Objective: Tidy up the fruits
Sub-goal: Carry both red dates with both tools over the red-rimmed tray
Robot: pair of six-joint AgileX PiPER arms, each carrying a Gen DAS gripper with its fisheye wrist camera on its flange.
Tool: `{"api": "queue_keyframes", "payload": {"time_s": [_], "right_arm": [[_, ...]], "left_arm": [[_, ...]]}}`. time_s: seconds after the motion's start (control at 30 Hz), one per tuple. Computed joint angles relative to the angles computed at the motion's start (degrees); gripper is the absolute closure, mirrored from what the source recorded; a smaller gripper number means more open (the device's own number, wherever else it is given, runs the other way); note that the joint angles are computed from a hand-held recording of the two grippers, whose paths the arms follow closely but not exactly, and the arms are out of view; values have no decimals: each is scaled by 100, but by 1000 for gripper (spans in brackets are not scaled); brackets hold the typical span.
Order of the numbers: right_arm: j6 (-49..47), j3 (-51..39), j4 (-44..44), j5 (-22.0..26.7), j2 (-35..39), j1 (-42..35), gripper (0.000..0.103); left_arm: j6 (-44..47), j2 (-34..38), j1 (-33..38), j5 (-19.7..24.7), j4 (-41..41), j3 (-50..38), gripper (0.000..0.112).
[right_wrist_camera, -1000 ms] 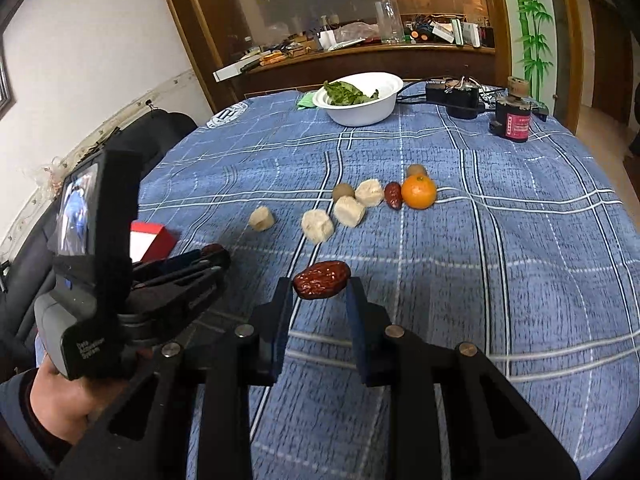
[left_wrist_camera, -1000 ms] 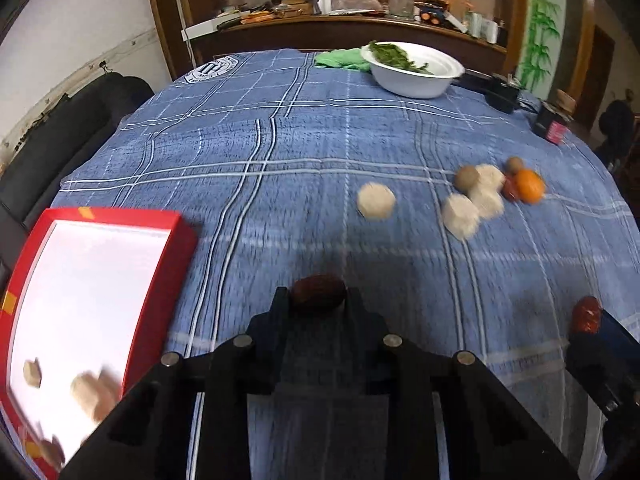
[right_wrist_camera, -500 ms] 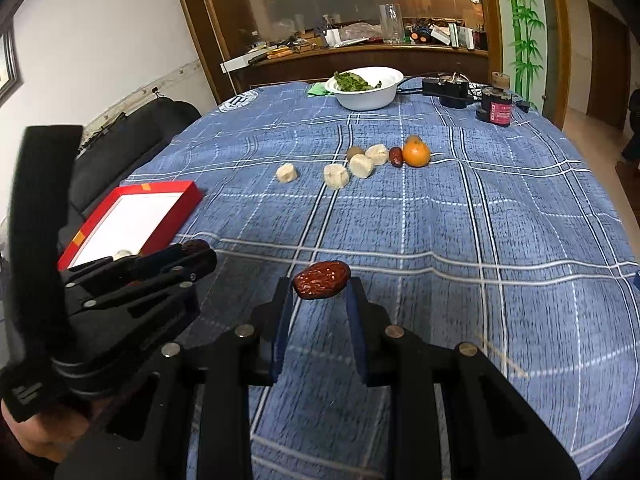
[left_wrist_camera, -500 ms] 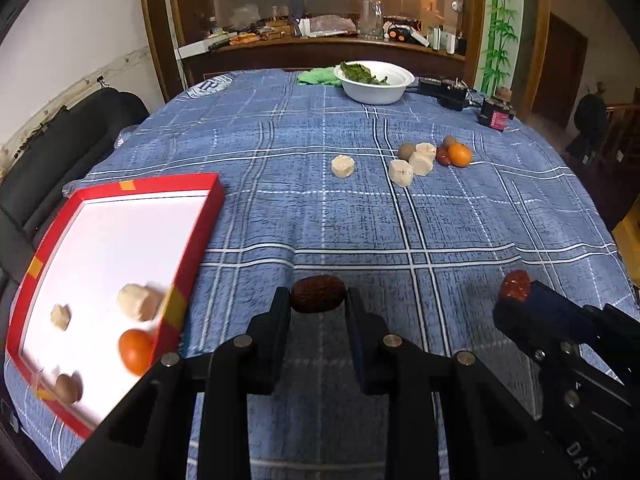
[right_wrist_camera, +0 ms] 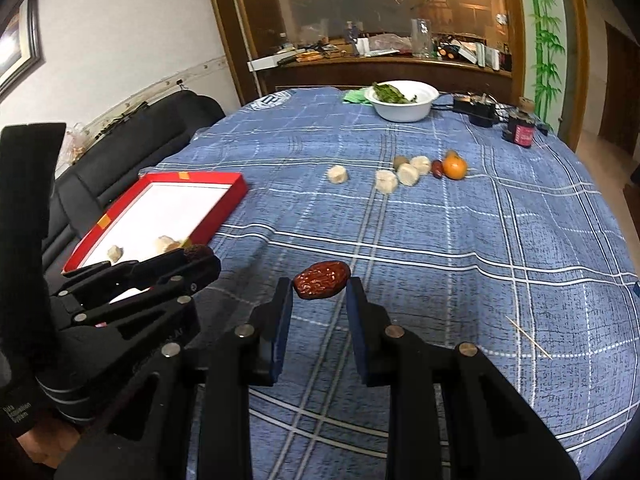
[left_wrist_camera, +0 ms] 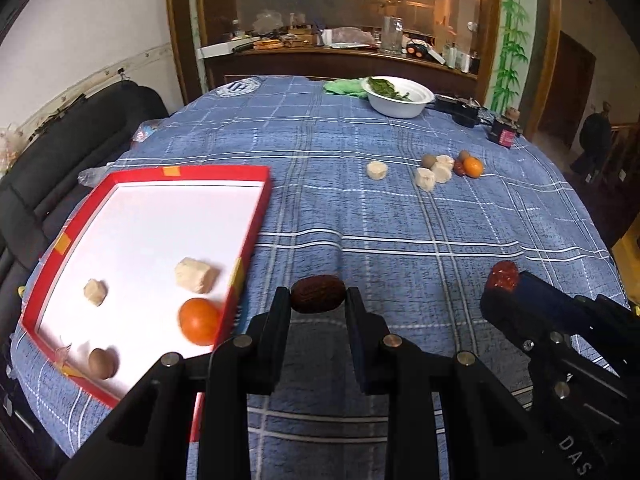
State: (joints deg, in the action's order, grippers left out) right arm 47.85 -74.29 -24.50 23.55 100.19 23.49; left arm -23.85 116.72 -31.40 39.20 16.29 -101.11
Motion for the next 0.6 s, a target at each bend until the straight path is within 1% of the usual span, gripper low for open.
{"api": "queue_keyframes", "payload": {"time_s": [0.27, 0.6], "right_arm": [[55, -258, -152, 170, 49, 248, 74], [-620, -1075, 292, 390, 496, 498, 74]], "left_arm": [[-86, -210, 330, -94, -38, 291, 86], [-251, -250, 907, -102, 22, 371, 86]]}}
